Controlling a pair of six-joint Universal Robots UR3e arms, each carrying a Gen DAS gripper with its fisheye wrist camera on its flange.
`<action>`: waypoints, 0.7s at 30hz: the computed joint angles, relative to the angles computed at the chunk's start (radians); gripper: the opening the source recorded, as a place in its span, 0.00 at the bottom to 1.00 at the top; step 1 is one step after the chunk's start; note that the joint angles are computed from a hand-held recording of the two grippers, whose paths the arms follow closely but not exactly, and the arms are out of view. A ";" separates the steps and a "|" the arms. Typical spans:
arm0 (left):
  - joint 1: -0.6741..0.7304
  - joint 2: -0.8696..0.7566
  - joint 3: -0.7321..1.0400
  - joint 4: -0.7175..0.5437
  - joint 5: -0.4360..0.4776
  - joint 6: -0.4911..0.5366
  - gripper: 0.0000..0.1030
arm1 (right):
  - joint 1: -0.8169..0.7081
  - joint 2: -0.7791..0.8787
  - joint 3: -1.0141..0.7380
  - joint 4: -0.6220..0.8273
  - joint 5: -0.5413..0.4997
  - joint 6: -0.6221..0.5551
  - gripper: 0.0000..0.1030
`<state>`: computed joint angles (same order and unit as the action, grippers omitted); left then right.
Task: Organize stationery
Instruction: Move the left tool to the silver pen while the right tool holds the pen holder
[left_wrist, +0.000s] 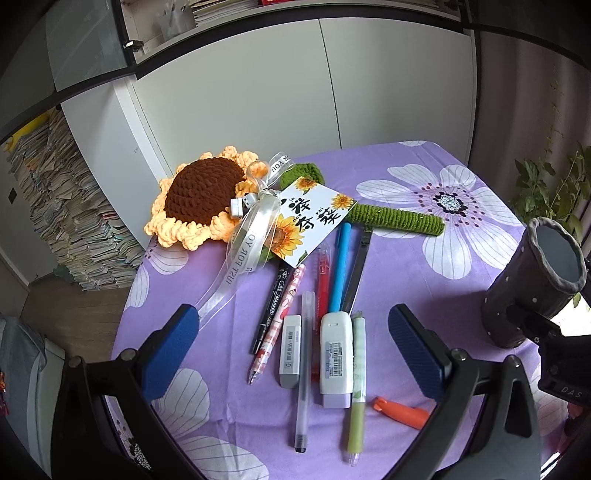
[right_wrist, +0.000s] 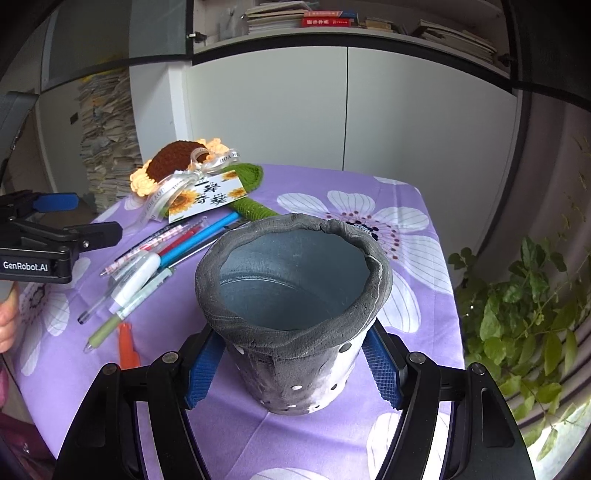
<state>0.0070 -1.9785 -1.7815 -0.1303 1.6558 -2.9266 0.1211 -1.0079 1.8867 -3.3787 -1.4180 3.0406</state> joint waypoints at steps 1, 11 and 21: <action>-0.011 -0.008 0.011 -0.004 0.012 0.001 0.99 | -0.009 0.004 0.012 -0.025 0.018 0.002 0.70; -0.067 -0.050 0.075 -0.007 0.049 0.008 0.99 | -0.060 -0.018 0.063 -0.062 0.110 -0.044 0.77; -0.089 -0.250 0.437 -0.271 -0.045 0.090 0.97 | -0.072 -0.010 0.072 -0.076 0.129 -0.018 0.70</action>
<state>-0.0824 -2.2286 -1.3442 -0.4013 1.6107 -2.8369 0.0493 -1.0176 1.9586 -3.4548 -1.2889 3.0230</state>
